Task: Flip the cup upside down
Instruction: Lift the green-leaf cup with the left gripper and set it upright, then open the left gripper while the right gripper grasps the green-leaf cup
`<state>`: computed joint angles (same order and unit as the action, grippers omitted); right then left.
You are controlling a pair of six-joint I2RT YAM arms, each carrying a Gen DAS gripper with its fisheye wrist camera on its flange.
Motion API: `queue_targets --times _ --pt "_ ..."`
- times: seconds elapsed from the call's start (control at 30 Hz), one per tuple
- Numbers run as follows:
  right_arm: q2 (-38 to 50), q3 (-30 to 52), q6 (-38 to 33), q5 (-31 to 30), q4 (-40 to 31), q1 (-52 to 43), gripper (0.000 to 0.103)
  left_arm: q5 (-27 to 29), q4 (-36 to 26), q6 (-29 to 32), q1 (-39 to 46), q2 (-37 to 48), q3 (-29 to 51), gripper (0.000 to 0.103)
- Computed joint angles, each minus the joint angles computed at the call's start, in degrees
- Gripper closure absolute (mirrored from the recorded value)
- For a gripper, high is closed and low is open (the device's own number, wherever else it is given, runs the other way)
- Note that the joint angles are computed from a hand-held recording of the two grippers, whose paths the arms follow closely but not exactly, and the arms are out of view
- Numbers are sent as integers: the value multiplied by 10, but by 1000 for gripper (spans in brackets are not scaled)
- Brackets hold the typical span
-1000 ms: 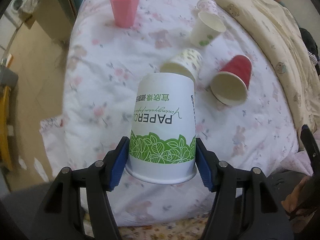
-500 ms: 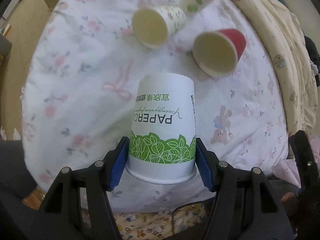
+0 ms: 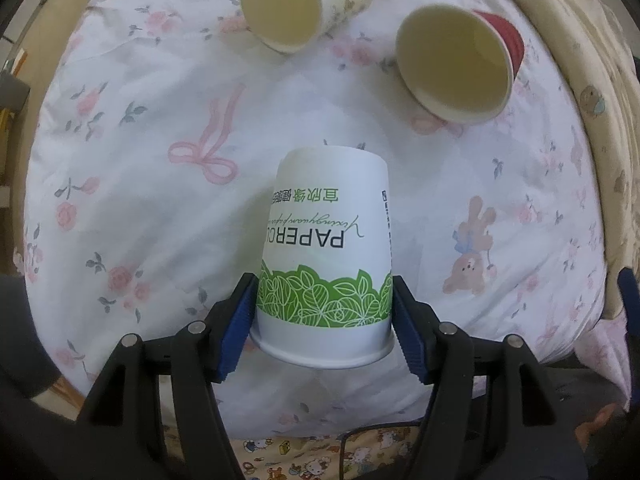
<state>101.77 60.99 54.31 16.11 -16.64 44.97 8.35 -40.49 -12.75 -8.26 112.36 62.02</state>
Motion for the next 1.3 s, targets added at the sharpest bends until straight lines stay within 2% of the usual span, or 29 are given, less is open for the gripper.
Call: queue_targets --times 0.2,0.3,0.43,0.57,0.9,1.3 --pt "16 15 -2 2 -10 2 3 -3 3 -2 -18 17 7 38" --pt "18 16 0 -1 -8 -1 3 -1 7 -4 -20 19 9 24" --pt "17 16 -3 -2 -6 0 3 4 8 5 -16 7 8 20" --pt "14 13 -4 -2 0 0 3 11 3 20 1 -14 3 10" --pt "14 19 -8 0 1 3 3 11 3 40 18 -99 -26 10" --pt "21 31 -12 7 -6 11 3 31 -33 104 86 -171 4 10"
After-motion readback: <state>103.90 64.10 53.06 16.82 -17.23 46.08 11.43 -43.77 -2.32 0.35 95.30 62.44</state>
